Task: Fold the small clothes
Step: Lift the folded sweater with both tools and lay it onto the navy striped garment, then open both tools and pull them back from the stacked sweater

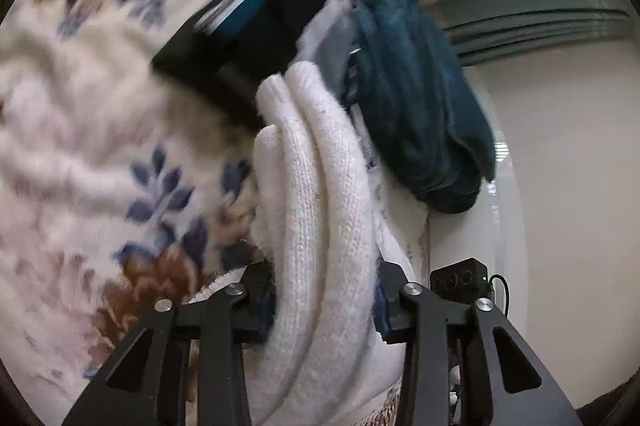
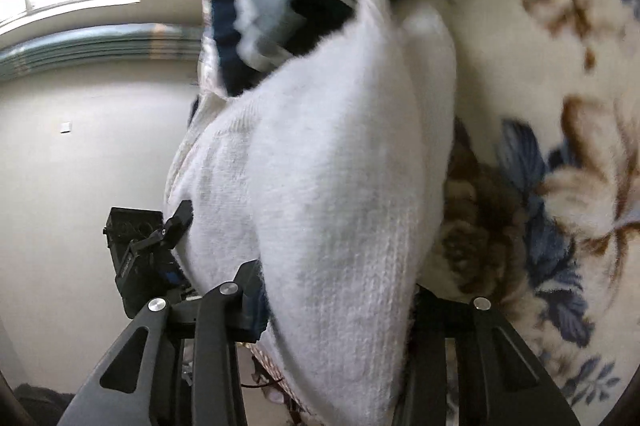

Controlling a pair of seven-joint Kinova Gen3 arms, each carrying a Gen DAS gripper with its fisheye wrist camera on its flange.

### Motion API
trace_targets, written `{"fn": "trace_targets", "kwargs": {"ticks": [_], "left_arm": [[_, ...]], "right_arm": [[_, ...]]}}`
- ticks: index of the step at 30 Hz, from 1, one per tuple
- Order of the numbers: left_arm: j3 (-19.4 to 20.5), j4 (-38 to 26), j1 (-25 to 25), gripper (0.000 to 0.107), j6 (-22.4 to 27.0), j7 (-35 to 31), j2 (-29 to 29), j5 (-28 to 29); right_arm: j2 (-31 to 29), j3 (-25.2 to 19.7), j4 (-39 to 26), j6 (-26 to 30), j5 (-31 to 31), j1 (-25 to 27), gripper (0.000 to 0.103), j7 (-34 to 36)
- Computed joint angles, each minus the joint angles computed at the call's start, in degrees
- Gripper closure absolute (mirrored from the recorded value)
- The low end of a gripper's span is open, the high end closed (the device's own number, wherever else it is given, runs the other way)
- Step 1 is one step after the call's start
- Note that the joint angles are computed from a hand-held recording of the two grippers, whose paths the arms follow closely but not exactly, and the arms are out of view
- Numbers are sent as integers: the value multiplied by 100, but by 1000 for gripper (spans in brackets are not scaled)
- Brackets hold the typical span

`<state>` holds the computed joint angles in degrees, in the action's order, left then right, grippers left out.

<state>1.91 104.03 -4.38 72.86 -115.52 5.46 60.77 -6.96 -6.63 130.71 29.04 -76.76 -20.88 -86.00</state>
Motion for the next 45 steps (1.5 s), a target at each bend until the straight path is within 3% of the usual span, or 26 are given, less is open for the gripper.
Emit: {"fn": "trace_targets", "kwargs": {"ticks": [4,6,8,11,14,16,20,22,25,27,29,30,32,35,39,41,42,44,45], "left_arm": [[-721,-945,754,73,266,476,43,5],[-820,-1476,935,73,363,743,184,37],[-517,-2007,748,73,304,991,355,55],[279,-2803,345,73,-130,1263,777,51],[1045,-3600,66,73,-620,1510,1360,-297],[1295,-4131,71,73,-759,1624,1826,-659],[1140,-5192,457,73,-763,1906,2833,-1359],[973,-5718,679,73,-464,2150,3282,-1744],[410,-6472,1109,73,141,2382,3898,-2189],[131,-6623,1191,73,379,2381,4076,-2057],[150,-6542,1114,68,363,2360,4086,-1945],[217,-6501,1058,67,360,2376,4043,-1961],[196,-6168,1047,64,254,2303,3756,-2055],[302,-5572,1065,64,-44,2099,3235,-2472],[-105,-4804,1571,64,-606,2040,2691,-3116],[-270,-4662,1858,63,-737,2185,2578,-3497],[-374,-4681,2037,59,-753,2329,2547,-3731],[-784,-4779,2547,29,-709,2519,2485,-4197],[-964,-4774,2805,25,-735,2624,2417,-4430]], "right_arm": [[-273,-597,-692,398,932,941,62,-786],[-317,-786,-1222,863,1398,1472,62,-1040],[-310,-1121,-1753,1132,1864,2003,62,-1403],[-89,-1680,-2550,1293,2563,2652,62,-1919],[420,-1439,-3346,1278,3166,2524,62,-2083],[941,-1151,-3877,1247,3276,2261,62,-1951],[2003,-577,-4846,1460,3726,1921,62,-2017],[2534,-476,-5176,1612,3834,1900,62,-1996],[3196,-1000,-5535,1764,4411,2262,62,-2325],[3546,-1335,-5539,1684,4744,2490,62,-2542],[3638,-1690,-5341,1491,4917,2730,57,-2623],[3714,-1905,-5332,1451,4988,2903,49,-2713],[3688,-2018,-5372,1568,5273,2992,46,-3058],[3355,-1443,-5407,1891,5919,2434,46,-3659],[2923,-526,-5387,2624,6851,1372,45,-4155],[2971,-182,-5517,3090,7317,841,34,-4437],[3060,-15,-5672,3313,7550,576,33,-4639],[3125,335,-5887,3650,8016,45,29,-5028],[3199,524,-6095,3883,8249,-221,21,-5161]]}}
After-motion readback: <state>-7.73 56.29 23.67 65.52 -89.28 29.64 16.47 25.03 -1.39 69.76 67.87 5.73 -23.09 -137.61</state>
